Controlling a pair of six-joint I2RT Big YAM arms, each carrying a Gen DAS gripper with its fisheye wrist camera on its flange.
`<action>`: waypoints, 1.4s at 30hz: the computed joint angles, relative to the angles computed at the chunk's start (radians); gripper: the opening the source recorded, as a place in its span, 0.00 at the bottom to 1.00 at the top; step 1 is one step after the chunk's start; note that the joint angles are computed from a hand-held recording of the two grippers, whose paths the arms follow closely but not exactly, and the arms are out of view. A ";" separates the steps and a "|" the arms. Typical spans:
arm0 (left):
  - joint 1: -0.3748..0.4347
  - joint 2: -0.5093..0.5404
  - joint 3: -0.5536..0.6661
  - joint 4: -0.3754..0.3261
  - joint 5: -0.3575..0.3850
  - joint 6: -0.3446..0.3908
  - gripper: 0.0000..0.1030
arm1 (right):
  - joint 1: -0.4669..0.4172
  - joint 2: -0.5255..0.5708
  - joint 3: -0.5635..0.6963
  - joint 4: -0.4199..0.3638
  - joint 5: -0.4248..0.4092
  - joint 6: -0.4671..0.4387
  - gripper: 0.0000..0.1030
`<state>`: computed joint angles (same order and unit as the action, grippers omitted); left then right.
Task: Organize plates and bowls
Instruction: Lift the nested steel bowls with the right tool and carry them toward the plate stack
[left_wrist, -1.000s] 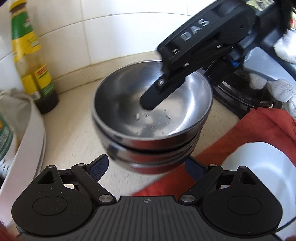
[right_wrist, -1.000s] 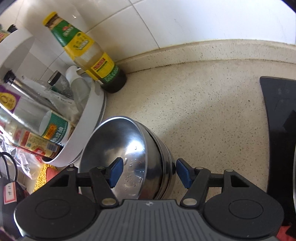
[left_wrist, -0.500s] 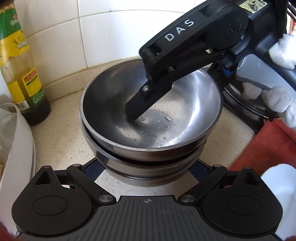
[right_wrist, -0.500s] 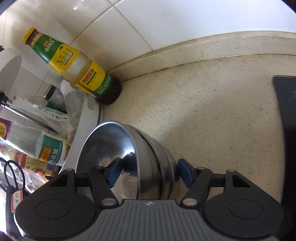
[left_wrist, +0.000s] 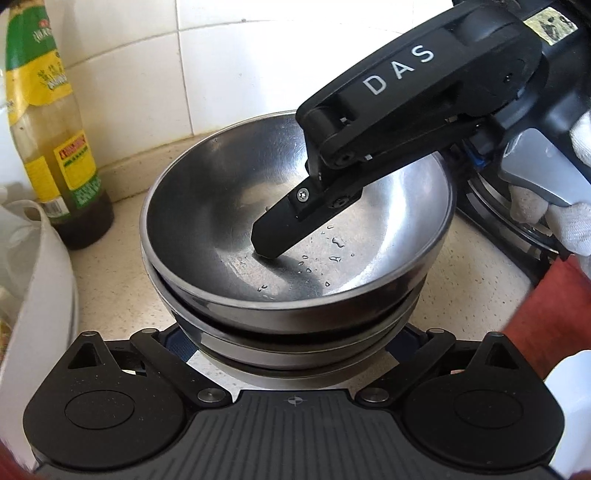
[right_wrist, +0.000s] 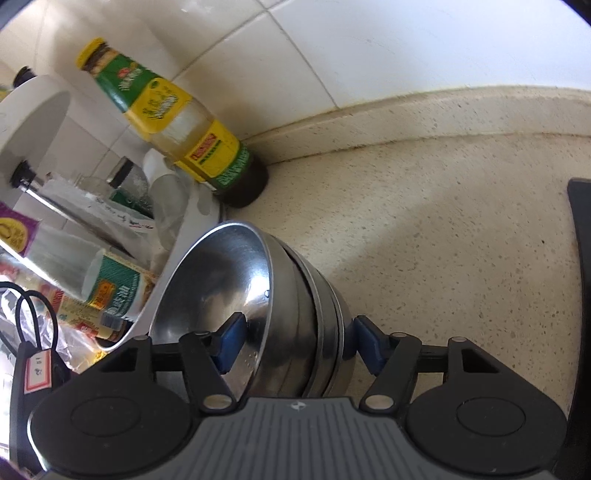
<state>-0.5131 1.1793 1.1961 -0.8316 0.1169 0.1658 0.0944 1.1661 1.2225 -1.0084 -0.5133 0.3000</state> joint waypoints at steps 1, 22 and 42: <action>-0.002 -0.007 -0.003 0.002 -0.009 0.000 0.97 | 0.001 -0.005 0.000 0.002 -0.002 -0.005 0.62; -0.235 -0.275 -0.057 -0.093 -0.338 -0.122 0.97 | 0.020 -0.222 0.000 -0.057 -0.050 -0.052 0.61; -0.755 -0.436 -0.079 -0.407 -0.560 -0.476 0.97 | 0.060 -0.608 -0.158 -0.316 0.096 0.091 0.61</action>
